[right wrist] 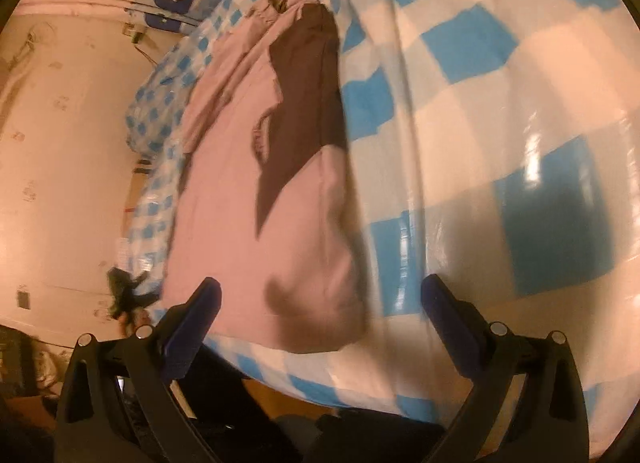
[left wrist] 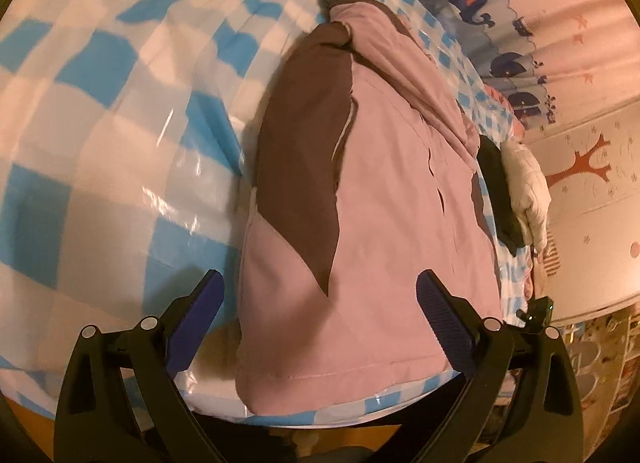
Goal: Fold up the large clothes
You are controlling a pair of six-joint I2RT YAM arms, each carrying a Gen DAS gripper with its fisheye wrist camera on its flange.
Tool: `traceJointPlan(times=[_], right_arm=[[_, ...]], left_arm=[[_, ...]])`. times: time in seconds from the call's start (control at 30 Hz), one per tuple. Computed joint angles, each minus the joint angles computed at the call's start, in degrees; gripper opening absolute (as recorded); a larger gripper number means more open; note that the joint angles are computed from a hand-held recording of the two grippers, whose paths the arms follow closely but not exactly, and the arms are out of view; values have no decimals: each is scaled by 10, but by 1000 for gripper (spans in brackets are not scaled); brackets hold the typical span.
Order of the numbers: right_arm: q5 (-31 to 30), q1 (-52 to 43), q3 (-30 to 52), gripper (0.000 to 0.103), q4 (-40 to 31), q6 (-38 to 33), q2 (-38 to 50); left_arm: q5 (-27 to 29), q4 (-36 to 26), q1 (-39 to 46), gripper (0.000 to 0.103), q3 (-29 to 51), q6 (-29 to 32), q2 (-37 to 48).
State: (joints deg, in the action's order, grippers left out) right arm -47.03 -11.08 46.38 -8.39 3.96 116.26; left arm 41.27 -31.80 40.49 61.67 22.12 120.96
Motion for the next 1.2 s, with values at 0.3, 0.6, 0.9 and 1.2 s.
traceJointPlan(times=[0.3,0.6,0.9,1.2], right_arm=[[-39,8,-66,97,77,29,-69],[-91,90,-40,97,117,81,6],[-91,71,8,97,52,59,67],[-144,65,17,91,56,47,85]], left_arm=[[23,15,17,93,-24,-2,-19],[33,-16,-15,93,-8,10,26],[-34,-53,-37,93,8,54,74],[-11,1,-54,86,-32,12,45]])
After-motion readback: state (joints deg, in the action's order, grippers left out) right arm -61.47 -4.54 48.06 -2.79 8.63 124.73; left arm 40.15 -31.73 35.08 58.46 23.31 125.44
